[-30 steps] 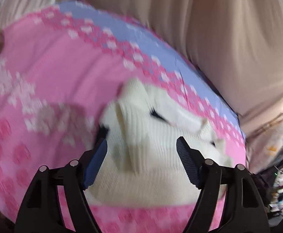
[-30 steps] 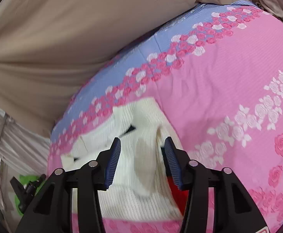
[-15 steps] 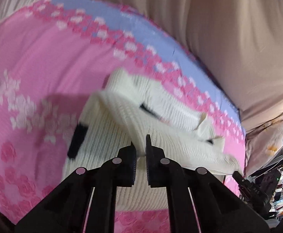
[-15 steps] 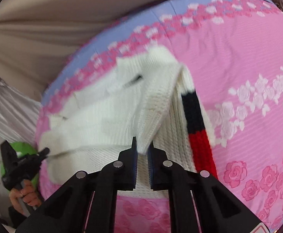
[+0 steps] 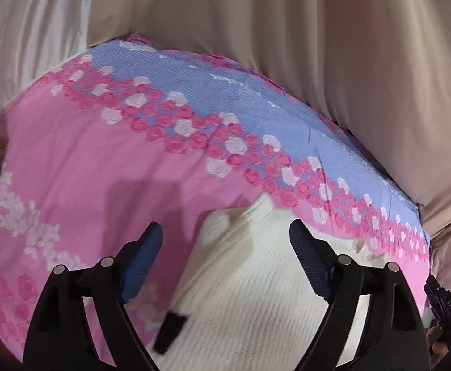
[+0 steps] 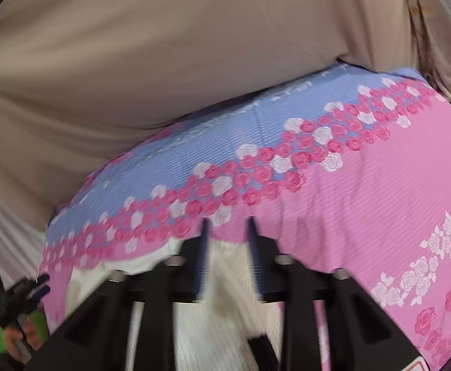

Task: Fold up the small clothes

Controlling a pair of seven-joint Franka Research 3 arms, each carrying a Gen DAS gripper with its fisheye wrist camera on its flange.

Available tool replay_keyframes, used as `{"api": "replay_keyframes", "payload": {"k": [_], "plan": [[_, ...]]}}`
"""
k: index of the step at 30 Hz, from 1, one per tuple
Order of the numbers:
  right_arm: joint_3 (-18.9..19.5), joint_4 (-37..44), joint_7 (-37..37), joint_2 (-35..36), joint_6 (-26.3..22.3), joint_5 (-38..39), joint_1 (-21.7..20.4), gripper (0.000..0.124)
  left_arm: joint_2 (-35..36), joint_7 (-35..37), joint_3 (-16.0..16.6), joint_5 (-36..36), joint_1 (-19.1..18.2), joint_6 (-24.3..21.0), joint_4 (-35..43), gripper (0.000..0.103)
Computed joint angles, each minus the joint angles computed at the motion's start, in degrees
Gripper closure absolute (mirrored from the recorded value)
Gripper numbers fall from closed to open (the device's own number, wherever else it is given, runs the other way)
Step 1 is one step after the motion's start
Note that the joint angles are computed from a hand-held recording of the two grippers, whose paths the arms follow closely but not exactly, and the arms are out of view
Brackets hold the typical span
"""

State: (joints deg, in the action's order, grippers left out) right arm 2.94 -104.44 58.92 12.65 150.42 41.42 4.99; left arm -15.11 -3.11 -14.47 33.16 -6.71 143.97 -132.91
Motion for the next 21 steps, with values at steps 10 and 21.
{"api": "replay_keyframes", "payload": {"k": [10,21], "plan": [[-1.2,-0.8,8.1,4.9,-0.4,-17.9,4.6,0.12,7.4,7.4,2.1,-9.4,-2.5,1.6,1.2,0.087],[-2.8,13.6,16.0,14.7,-14.8,-18.8,0.2,0.118,6.4,9.1,3.1,-13.2,-0.2,4.0,-2.5,0.093]]}}
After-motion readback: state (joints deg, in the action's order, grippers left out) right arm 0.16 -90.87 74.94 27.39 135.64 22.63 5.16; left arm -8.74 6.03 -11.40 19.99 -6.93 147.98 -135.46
